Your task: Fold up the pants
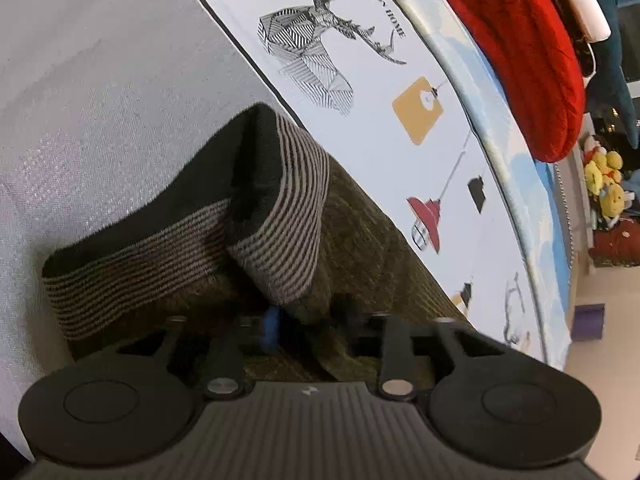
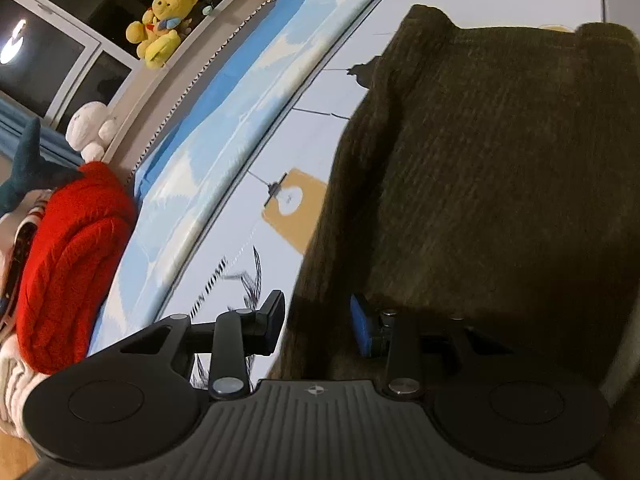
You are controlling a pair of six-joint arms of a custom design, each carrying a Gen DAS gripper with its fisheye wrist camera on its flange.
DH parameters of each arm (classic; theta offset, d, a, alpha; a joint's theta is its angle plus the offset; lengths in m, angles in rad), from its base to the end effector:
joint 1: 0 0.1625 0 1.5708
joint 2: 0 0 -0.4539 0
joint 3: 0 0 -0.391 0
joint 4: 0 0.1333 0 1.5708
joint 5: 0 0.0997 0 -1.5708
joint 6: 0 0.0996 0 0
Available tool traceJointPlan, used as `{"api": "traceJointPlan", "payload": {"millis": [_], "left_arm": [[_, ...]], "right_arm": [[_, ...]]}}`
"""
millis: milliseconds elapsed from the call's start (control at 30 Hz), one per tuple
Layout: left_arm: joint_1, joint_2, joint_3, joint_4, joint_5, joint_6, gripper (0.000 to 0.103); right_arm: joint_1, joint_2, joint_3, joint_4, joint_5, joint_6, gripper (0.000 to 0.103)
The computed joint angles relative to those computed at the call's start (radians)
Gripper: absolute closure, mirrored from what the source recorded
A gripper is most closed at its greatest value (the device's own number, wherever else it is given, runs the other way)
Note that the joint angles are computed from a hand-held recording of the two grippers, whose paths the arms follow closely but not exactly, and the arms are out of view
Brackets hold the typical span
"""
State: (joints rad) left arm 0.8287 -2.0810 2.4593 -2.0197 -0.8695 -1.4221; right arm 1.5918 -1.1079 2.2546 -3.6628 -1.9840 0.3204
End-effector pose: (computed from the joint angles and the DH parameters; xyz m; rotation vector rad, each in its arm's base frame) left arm -0.0210 -0.3152 0.3453 -0.9416 2.5564 -0.9249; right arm 0.1037 -0.4938 0.2397 -0.6555 -2.4998 1.3862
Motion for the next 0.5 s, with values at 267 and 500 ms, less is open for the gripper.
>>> {"api": "traceJointPlan", "payload": {"millis": [267, 500], "left_arm": [[-0.025, 0.039, -0.032, 0.105, 0.043, -0.025, 0.084], [-0.125, 0.003, -0.055, 0.229, 0.094, -0.045, 0.09]], "right_arm": [[0.016, 0.021, -0.042, 0.005, -0.041, -0.038, 0.096], [0.083, -0.114, 0.025, 0.031, -0.075, -0.039, 0.099]]}}
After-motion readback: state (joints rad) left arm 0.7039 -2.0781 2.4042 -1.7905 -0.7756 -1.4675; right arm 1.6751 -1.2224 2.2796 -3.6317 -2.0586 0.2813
